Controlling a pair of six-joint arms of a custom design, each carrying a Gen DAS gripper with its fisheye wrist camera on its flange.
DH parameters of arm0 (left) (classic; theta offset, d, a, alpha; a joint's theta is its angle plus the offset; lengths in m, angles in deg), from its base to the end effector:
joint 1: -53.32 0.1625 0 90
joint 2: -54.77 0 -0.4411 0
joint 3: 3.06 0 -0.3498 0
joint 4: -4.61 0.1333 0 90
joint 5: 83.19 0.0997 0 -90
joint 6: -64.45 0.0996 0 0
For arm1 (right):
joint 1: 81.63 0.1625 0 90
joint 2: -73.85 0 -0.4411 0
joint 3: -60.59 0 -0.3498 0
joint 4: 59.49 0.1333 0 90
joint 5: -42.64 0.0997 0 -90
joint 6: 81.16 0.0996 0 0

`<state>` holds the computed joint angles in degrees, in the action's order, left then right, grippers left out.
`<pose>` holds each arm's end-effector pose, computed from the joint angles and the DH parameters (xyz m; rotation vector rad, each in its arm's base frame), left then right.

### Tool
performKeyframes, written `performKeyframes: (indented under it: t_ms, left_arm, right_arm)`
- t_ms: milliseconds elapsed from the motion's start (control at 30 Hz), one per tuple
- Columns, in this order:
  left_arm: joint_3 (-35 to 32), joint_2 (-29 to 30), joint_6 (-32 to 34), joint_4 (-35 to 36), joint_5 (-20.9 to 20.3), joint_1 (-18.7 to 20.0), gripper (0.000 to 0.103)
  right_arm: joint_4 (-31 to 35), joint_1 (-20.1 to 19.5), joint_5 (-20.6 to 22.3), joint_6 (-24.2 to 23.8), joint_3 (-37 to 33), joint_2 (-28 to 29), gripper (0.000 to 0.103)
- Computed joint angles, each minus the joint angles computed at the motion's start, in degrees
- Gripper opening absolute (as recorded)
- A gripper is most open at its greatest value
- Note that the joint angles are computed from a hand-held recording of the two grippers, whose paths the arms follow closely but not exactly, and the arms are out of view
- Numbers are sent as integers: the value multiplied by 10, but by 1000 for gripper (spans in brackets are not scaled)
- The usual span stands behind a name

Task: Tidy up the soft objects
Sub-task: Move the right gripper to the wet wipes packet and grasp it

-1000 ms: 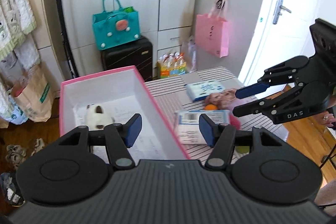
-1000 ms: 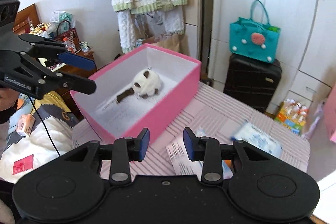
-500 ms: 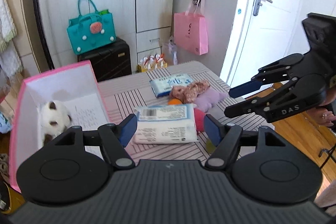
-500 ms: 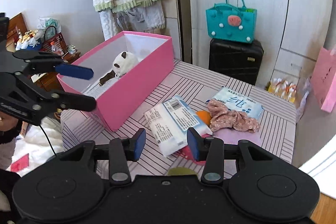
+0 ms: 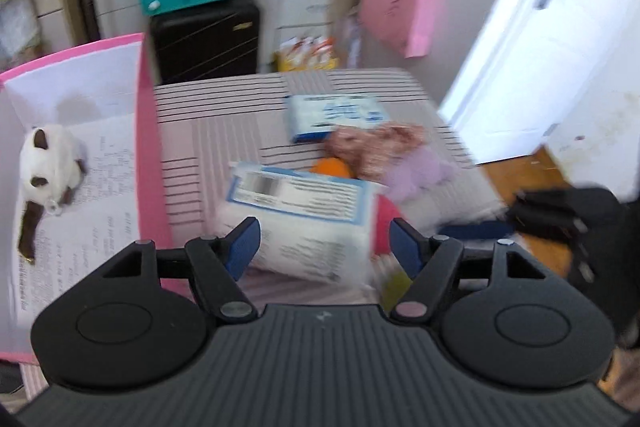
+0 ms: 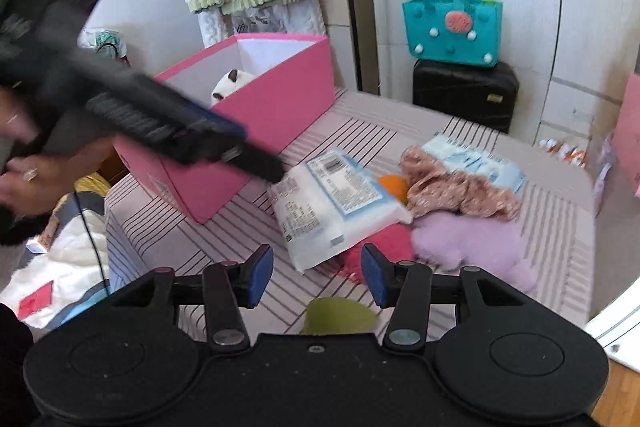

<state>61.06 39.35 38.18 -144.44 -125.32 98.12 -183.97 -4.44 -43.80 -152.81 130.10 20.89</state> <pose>-0.3977 -0.6869 -0.0308 0.3046 2.4238 -0.8122 -0.0251 -0.7393 0.3511 1.4615 -2.5621 0.4062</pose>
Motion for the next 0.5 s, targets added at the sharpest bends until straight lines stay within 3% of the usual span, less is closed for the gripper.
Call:
performKeyframes:
  t_ms: [167, 300, 400, 500]
  left_arm:
    - [-144, 46, -93, 188, 4, 29, 69]
    - [-234, 84, -114, 275, 23, 40, 70]
    - [-304, 113, -136, 351, 20, 51, 70]
    - [-343, 127, -153, 383, 2, 60, 70]
  right_arm:
    - [8, -1, -4, 31, -11, 21, 54]
    - [10, 0, -9, 57, -21, 36, 57]
    - [16, 0, -2, 77, -28, 45, 58]
    - [25, 0, 1, 87, -38, 53, 58]
